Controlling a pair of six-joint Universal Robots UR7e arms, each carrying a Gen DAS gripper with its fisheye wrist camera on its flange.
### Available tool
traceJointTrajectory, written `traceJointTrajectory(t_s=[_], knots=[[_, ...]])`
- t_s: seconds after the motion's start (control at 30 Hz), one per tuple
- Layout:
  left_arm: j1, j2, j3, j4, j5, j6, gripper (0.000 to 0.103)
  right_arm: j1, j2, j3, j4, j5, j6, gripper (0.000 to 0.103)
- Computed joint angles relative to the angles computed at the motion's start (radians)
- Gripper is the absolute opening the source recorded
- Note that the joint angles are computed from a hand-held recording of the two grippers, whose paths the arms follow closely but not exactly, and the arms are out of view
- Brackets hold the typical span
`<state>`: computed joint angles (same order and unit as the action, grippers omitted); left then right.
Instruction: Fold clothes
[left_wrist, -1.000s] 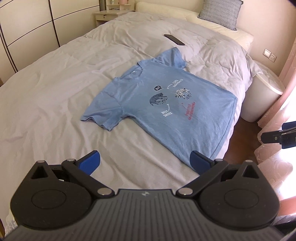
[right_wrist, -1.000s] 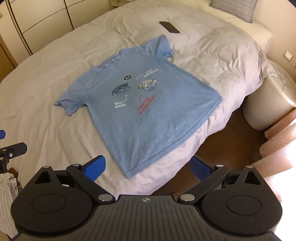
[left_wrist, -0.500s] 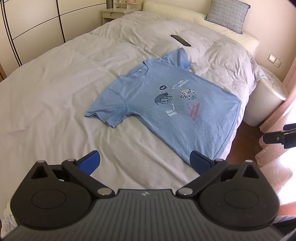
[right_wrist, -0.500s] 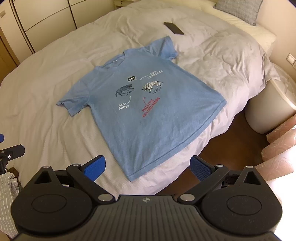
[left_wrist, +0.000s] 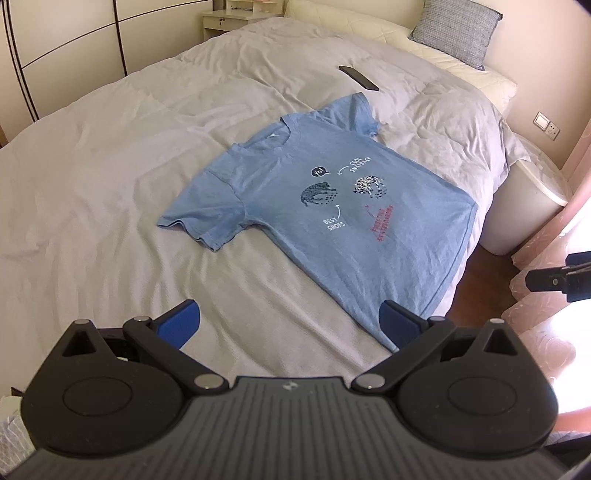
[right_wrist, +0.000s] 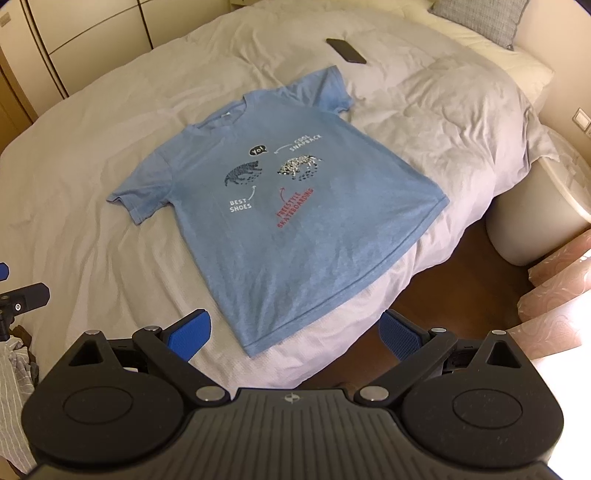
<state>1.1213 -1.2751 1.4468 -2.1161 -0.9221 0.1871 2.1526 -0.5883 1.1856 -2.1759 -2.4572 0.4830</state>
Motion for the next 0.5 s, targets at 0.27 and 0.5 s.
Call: traceJointTrajectory(t_s=[0.27,0.5], knots=[[0.018,0.033,-0.033,0.020,-0.028,0.018,0.102,-0.009,0.000,-0.010,0.037,-0.020,0.045,0.100],[0.041,0.084,-0.069,0.011,0.000,-0.040,0.102,-0.026,0.016,-0.043,0.074,-0.005,0.032,0.100]])
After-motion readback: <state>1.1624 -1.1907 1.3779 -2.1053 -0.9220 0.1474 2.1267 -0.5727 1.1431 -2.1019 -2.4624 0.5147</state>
